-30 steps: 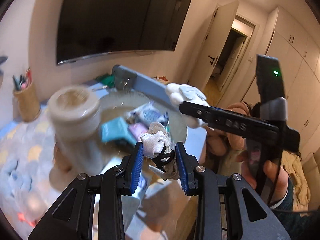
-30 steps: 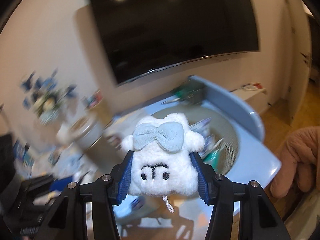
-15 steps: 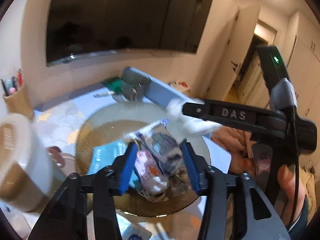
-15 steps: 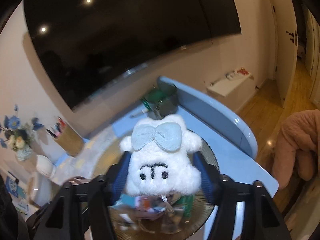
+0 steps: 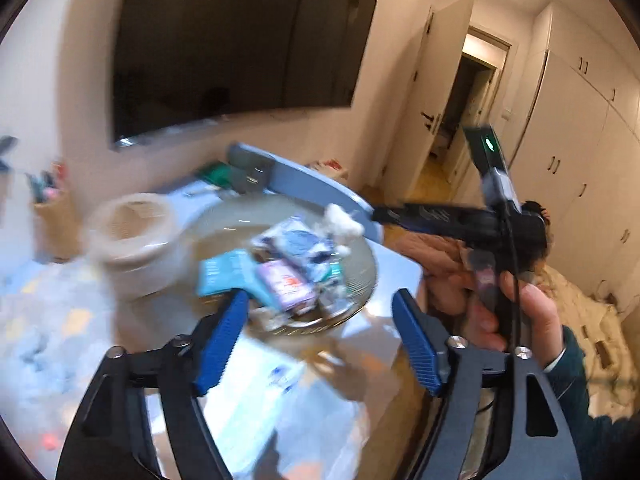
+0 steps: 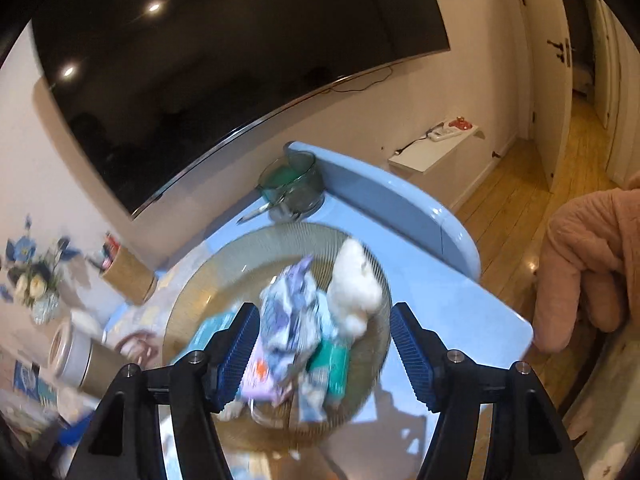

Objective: Organize soft objects
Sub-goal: 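Open both tools to drop figure and plush toy into the bowl, then move both tools back over the bed toward the scrunchie and white bag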

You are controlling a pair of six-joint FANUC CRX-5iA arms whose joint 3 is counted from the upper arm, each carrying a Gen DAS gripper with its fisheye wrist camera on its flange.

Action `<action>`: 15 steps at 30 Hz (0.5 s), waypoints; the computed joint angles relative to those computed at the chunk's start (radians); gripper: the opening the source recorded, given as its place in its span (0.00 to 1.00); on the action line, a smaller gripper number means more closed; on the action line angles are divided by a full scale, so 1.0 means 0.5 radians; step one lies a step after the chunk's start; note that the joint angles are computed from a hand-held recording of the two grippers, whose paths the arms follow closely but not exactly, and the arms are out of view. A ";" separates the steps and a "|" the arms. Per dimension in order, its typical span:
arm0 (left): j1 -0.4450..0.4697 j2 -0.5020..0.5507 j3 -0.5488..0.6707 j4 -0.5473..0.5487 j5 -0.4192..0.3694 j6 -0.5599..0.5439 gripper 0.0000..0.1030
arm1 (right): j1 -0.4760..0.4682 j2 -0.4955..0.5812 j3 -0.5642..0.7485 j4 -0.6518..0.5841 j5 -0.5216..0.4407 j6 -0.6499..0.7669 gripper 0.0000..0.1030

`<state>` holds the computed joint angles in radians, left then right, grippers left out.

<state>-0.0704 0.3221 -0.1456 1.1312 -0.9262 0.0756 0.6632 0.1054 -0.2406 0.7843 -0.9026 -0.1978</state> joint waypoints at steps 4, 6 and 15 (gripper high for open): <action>0.211 -0.208 -0.254 0.117 0.244 -0.195 0.75 | 0.198 -0.041 -0.060 0.039 -0.206 -0.051 0.64; 0.280 -0.284 -0.380 0.316 0.395 -0.336 0.75 | 0.287 -0.046 -0.073 0.044 -0.261 -0.053 0.64; 0.737 -0.259 -0.443 0.619 0.498 -0.284 0.75 | 0.552 0.189 0.151 0.247 -0.099 0.051 0.64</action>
<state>0.2983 0.1924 -0.3669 1.4406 -0.6770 -0.0663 0.9390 0.2001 -0.1652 0.9079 -0.9519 -0.1723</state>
